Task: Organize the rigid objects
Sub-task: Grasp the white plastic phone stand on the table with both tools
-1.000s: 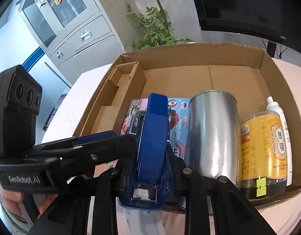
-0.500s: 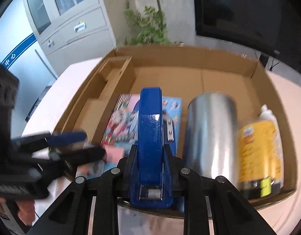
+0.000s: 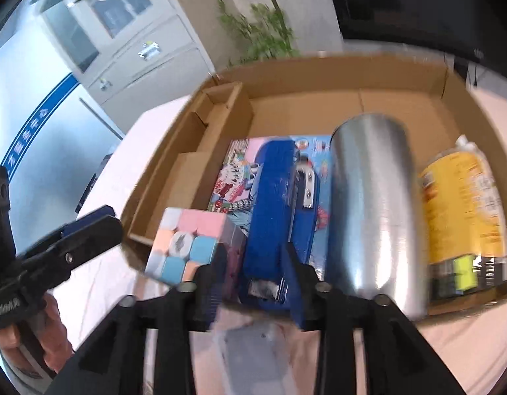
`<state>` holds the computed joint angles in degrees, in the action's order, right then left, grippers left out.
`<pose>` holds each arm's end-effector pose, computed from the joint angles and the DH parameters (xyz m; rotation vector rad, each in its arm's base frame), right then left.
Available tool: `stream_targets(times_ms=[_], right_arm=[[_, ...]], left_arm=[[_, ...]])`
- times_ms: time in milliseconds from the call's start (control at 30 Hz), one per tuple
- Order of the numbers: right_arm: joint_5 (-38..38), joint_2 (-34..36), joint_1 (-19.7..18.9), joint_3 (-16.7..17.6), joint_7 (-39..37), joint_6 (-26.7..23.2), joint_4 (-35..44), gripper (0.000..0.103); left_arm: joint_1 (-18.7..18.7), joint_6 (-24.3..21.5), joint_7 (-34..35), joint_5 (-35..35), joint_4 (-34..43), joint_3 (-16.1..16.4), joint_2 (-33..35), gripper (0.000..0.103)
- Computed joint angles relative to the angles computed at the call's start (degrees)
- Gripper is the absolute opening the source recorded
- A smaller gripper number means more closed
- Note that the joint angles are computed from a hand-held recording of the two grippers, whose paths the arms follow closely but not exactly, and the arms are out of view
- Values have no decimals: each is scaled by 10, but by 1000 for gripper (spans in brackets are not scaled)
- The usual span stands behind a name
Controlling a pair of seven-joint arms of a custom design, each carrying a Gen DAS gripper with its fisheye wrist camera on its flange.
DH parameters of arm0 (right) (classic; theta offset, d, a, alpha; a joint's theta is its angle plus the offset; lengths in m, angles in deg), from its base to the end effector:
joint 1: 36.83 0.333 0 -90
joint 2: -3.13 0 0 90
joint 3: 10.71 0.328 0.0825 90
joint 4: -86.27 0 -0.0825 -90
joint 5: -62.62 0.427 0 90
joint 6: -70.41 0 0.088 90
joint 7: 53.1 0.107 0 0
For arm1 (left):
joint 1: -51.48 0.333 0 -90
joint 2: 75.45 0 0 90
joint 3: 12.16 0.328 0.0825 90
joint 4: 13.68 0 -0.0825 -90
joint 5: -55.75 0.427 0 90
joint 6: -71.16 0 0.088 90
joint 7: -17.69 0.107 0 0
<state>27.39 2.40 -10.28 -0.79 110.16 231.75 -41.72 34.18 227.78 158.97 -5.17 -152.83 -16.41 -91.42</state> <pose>0.4619 0.3769 0.4225 -1.6628 1.8650 -0.3366 0.4893 -0.1582 0.4494 -1.5325 2.3067 -1.2156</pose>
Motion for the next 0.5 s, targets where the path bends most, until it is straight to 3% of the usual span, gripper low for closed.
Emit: stream_targets(times_ms=[33,100,200,300,400,467,500], right_arm=[[-76,-31,-1,3,59,12,-29,100],[-152,-78,-12,27,114,8,-70,102],[-114,-104,-3,47,80,24,-124,103],[-44,-70,14,54,3,53,-135,93],[-103,-37,3,70,54,44,-117,83],[-120,-24,11,64,72,27,-106,76],[-118,-21,16,58,70,33,-107,69]], left_arm=[[-2,-15,5,-10,-21,5,-22,83],[-5,-45,-1,-21,-40,13,-38,83],[0,-109,-50,-4,-53,11,-29,83],[3,-143,-85,0,-45,-3,8,81],[11,-179,-114,-1,-22,-18,52,80],[17,-200,-106,-18,-13,-24,70,67],[19,-203,-90,-38,-15,-26,70,66]])
